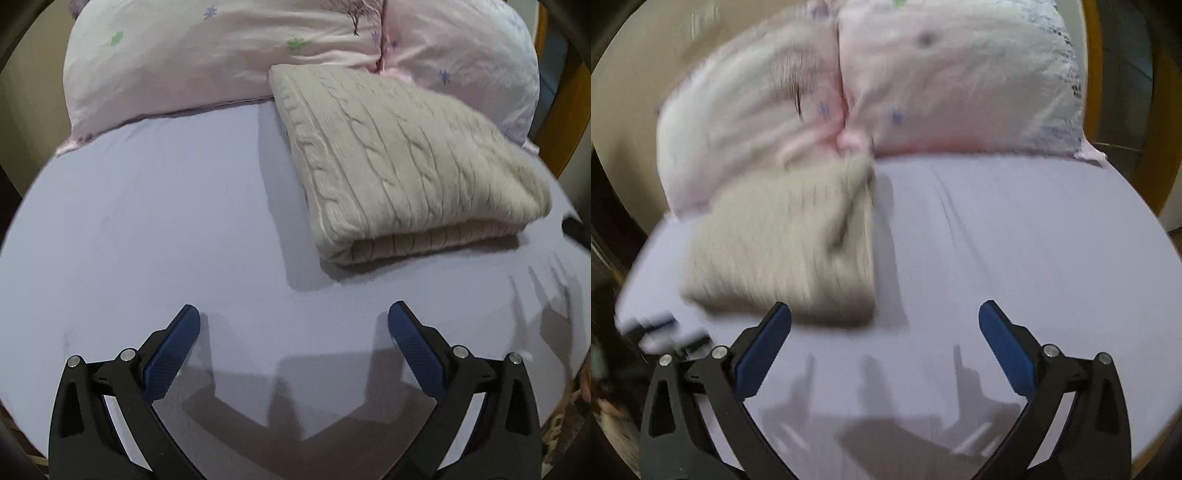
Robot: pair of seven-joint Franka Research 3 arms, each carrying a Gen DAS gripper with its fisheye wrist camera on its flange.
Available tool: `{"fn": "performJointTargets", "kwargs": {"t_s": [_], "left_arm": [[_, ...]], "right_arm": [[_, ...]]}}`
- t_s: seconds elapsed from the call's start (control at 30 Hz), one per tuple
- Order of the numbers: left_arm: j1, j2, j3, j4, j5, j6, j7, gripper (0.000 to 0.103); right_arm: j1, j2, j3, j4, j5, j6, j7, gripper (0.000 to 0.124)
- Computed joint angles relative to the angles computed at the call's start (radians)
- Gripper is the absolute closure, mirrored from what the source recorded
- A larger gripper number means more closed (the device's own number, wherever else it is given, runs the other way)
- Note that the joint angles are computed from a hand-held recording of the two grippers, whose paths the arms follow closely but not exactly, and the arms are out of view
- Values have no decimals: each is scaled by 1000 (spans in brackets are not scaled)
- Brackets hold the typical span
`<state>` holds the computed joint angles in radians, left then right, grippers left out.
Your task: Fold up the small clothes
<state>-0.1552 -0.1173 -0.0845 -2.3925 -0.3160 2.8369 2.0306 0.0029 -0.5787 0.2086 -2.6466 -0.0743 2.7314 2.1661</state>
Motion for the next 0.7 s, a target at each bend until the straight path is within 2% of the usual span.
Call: {"fn": "performJointTargets", "kwargs": {"t_s": [0.1, 0.23, 0.3, 0.4, 0.7], "left_arm": [[0, -1, -4, -3, 9, 6, -16, 1], [3, 10, -7, 12, 24, 3, -36, 1], [1, 14, -11, 9, 20, 25, -39, 1], [-10, 15, -7, -5, -10, 67, -16, 1], [-13, 17, -2, 2, -45, 58, 33, 1]], "right_arm": [[72, 81, -26, 38, 48, -1, -56, 23], [50, 156, 30, 97, -13, -33, 1, 23], [34, 188, 63, 122, -79, -46, 57, 23], [29, 218, 83, 159, -183, -117, 128, 23], [95, 228, 22, 157, -265, -115, 208, 23]]}}
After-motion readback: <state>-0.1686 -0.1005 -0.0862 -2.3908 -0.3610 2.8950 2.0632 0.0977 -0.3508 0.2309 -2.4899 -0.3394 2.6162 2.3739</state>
